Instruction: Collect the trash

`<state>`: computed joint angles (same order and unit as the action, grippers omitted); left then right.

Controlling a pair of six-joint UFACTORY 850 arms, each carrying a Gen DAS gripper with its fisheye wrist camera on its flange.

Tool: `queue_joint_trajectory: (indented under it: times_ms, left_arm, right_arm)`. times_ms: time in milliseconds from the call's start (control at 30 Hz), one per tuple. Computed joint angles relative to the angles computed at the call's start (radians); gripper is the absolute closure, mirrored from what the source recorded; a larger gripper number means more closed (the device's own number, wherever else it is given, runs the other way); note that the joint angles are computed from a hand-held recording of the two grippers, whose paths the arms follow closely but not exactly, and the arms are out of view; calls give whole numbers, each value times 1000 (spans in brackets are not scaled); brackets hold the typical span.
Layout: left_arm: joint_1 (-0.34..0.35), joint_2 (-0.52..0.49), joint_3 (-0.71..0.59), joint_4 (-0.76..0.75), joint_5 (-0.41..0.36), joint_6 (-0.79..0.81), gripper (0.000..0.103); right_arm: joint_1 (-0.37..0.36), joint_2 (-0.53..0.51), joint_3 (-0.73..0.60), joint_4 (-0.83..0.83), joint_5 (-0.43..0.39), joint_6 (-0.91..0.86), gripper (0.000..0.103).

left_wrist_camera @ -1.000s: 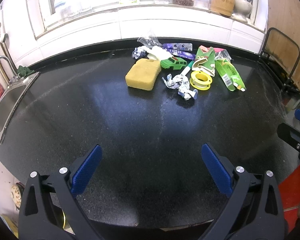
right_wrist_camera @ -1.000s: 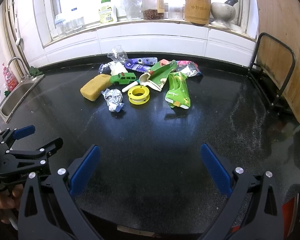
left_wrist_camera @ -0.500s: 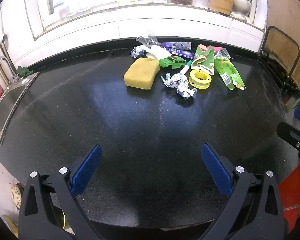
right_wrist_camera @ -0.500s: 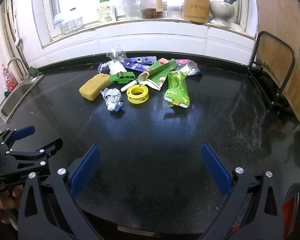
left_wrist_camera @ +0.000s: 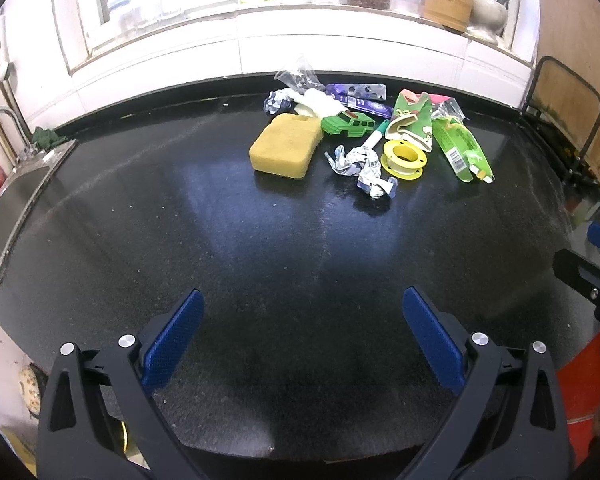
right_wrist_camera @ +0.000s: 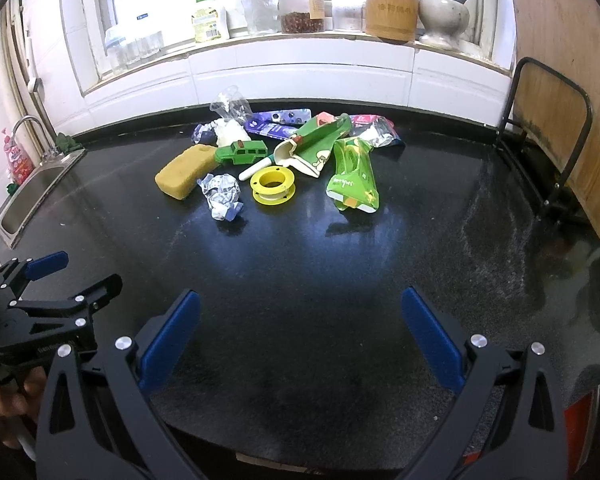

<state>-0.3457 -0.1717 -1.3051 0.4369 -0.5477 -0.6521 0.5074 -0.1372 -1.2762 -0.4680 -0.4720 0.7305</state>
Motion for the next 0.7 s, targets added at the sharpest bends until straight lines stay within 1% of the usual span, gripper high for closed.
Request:
queue_joint_trajectory:
  times_ms: [100,167,233,267,333,367,467,500,567,633,700]
  left_arm:
    - [10,-27,-25,23,4,21,6]
    - [19,-67,-62,75,12,25,6]
    - [31,-118,-113,121,12,25,6]
    - [45,-159,-149,139,26,36,6]
    - [65,-225,-223,96,5,107,6]
    - [80,-262,-262,48,12,167,6]
    - [110,-364,-384,-48,-25,284,7]
    - [115,-391,-420,-52,-49,291,7]
    - [132,-439,-481,-121,-56,369,7]
    - [140,-480,-533,-131,-88,380,7]
    - [153,-512,-575,-221,-82,460,6]
  right_arm:
    - [-11,-15,-10,3,8,-12,6]
    - [-25,-42,-34,13,20,-34,6]
    - [-44,-87,-82,13,12,-52,6]
    - [-56,-116,-115,27,8,-76,6]
    - [-83,-191,-200,67,-14,-133,6]
    - [-96,-232,-246,89,-31,-162,6]
    - [-128,-352,-387,157,-90,-237,6]
    - [-137,-380,-423,177,-110,-255,6]
    - [-152,-456,-517,186,-160,-269,6]
    - [-165,-515,-592,195,-199,-286,6]
    - [-177,-576,-667,208,-243,-296,6]
